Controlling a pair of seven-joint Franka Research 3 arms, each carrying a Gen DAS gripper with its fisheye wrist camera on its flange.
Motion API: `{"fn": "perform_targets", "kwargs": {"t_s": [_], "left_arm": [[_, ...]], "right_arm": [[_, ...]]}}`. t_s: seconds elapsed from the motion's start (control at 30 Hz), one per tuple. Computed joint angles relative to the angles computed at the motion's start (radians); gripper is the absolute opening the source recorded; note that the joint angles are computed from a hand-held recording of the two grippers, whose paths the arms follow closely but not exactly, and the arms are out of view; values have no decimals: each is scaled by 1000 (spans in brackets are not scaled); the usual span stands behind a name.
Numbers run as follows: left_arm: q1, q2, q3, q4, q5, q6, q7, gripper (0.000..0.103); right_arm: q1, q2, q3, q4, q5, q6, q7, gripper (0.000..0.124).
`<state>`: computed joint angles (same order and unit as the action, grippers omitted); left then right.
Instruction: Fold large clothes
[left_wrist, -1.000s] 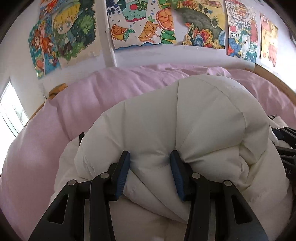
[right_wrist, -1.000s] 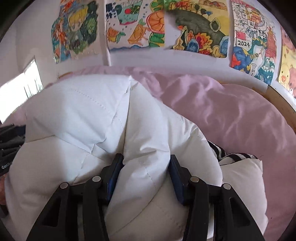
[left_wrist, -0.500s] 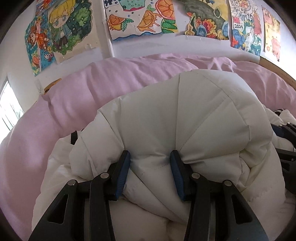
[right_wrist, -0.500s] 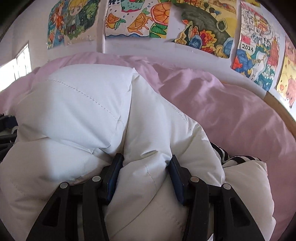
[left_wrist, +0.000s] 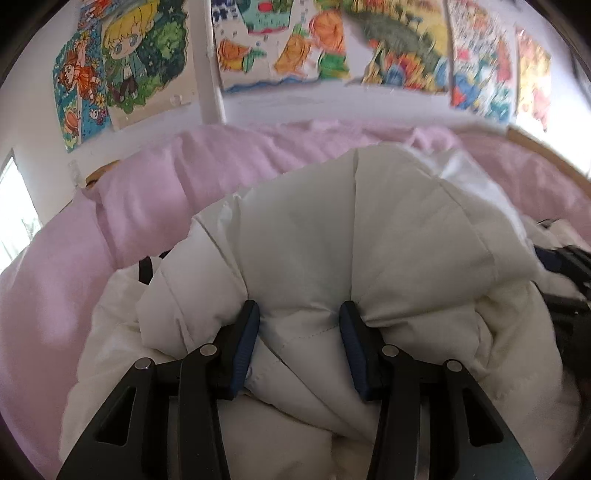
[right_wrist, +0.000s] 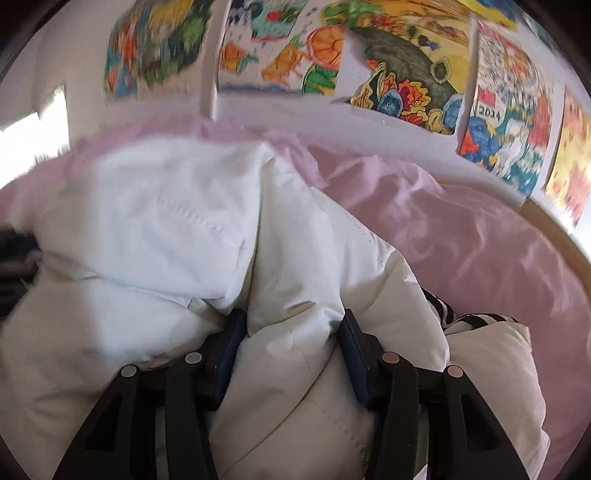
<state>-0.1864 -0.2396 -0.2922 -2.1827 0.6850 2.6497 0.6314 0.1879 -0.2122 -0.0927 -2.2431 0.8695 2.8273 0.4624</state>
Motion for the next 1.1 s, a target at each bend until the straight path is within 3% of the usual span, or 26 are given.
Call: {"fn": "perform_targets", "kwargs": {"t_s": [0.1,0.2,0.23,0.3,0.33,0.43,0.5,0.6,0.67,0.7,0.77,0.83,0.93,1.0,1.1], "left_arm": [[-27,-69,45,-60,-86,86,83,41],[-56,-89,84,-75,-221,110,176,41],[-50,-87,77,-67,-235,98,188,41],[-21,-89,40,-60,-213,82,169,41],[-14,-88,29,-54,-207,72,162,41],[-32,-102,45,-61,-255,74,187,41],[-68,-128,86,-79,-348,100,227,41],[-99,-162,127,-93,-463,162,262,47],[-71,-154,109,-62,-472,166,240,55],[-52,-135,96,-27,-465,140,228,56],[9,-76,44,76,-401,-16,174,56],[15,-11,25,153,-350,-146,180,56],[17,46,-40,195,-117,-261,141,57],[4,48,-47,163,0,-250,77,57],[-7,27,-13,91,28,-158,4,57]], "right_arm": [[-13,-36,-50,42,66,-149,-18,58],[-29,-67,-53,76,87,-190,-11,60],[-26,-72,-56,99,113,-188,-18,61],[-25,-58,-51,156,126,-195,-3,79],[-32,-27,-41,212,84,-234,44,80],[-53,61,-13,312,-40,-351,110,80],[-73,95,14,313,-154,-380,167,80],[-88,73,0,256,-59,-381,152,80],[-100,54,-12,223,-13,-405,157,80],[-103,45,-15,207,5,-403,142,80],[-103,18,-14,168,30,-366,103,80],[-98,4,-12,143,41,-331,75,79],[-80,1,-1,104,53,-248,25,79],[-64,12,5,85,70,-187,-6,79],[-44,16,7,60,102,-126,-51,79]]}}
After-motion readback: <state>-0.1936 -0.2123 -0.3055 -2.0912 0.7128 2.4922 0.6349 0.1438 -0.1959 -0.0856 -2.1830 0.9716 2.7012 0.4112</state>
